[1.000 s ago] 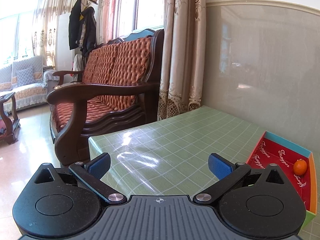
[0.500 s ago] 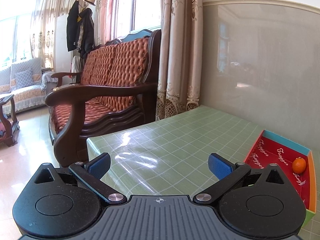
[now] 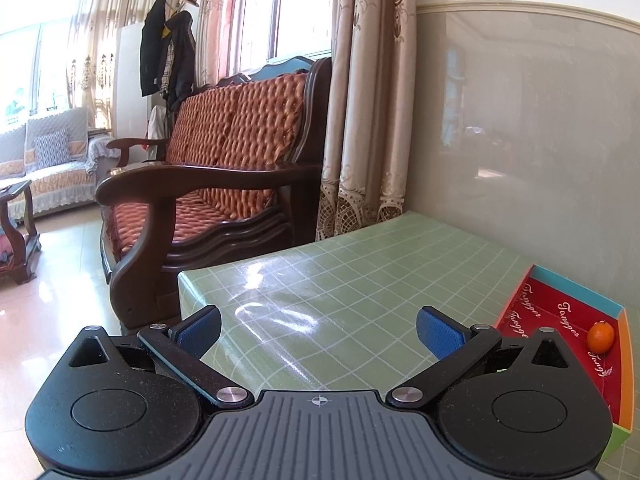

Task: Organize fruits
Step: 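Carry the dark dried fruit with the right tool into the box and release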

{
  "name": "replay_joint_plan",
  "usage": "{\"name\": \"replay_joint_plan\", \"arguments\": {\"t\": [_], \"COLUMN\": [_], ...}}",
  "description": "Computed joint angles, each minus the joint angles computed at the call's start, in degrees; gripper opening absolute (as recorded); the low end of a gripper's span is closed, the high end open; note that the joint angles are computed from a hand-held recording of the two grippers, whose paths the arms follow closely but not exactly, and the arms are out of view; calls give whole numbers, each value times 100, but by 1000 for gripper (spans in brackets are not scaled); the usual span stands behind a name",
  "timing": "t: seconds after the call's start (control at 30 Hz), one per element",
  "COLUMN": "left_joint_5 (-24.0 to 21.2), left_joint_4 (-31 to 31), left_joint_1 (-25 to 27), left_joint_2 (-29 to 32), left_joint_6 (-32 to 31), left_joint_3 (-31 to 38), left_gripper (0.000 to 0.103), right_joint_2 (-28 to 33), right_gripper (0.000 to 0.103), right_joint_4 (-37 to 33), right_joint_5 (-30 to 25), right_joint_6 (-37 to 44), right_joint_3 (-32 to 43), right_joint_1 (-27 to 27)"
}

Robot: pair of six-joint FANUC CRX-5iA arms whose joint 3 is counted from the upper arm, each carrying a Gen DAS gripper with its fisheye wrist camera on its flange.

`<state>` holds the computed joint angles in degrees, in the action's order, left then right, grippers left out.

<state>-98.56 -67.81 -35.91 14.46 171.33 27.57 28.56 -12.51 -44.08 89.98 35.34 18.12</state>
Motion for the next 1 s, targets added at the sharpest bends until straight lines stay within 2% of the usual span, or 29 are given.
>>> {"name": "replay_joint_plan", "arguments": {"t": [0.07,0.1,0.13,0.17,0.2,0.27,0.47,0.57,0.77,0.9,1.0], "left_joint_5": [10,17,13,17,22,25,14,2,-8,-11,-45], "left_joint_4": [7,12,12,14,16,20,28,19,16,25,1], "left_joint_1": [3,8,4,0,0,-6,-1,1,21,27,7], "left_joint_2": [17,22,39,31,29,20,17,-4,-67,-128,-181], "left_joint_6": [-27,-40,-55,-55,-49,-38,12,66,190,269,336], "left_joint_3": [21,25,45,35,31,20,23,-2,-85,-163,-233], "left_gripper": [103,103,103,103,103,103,103,103,103,103,103], "right_joint_2": [102,109,137,136,129,54,-47,-222,-642,-749,-768], "right_gripper": [54,72,70,62,51,45,44,44,44,44,44], "right_joint_4": [417,400,160,-201,-262,-32,-87,7,-451,-1244,-1558], "right_joint_5": [-157,-162,-228,-292,-311,-129,-17,344,797,532,285], "right_joint_6": [-368,-382,-259,-131,-130,-118,2,58,943,1887,2342], "right_joint_3": [69,64,141,212,223,57,-86,-367,-717,-584,-515], "right_joint_1": [97,86,26,-63,-80,-8,-3,49,129,161,276]}}
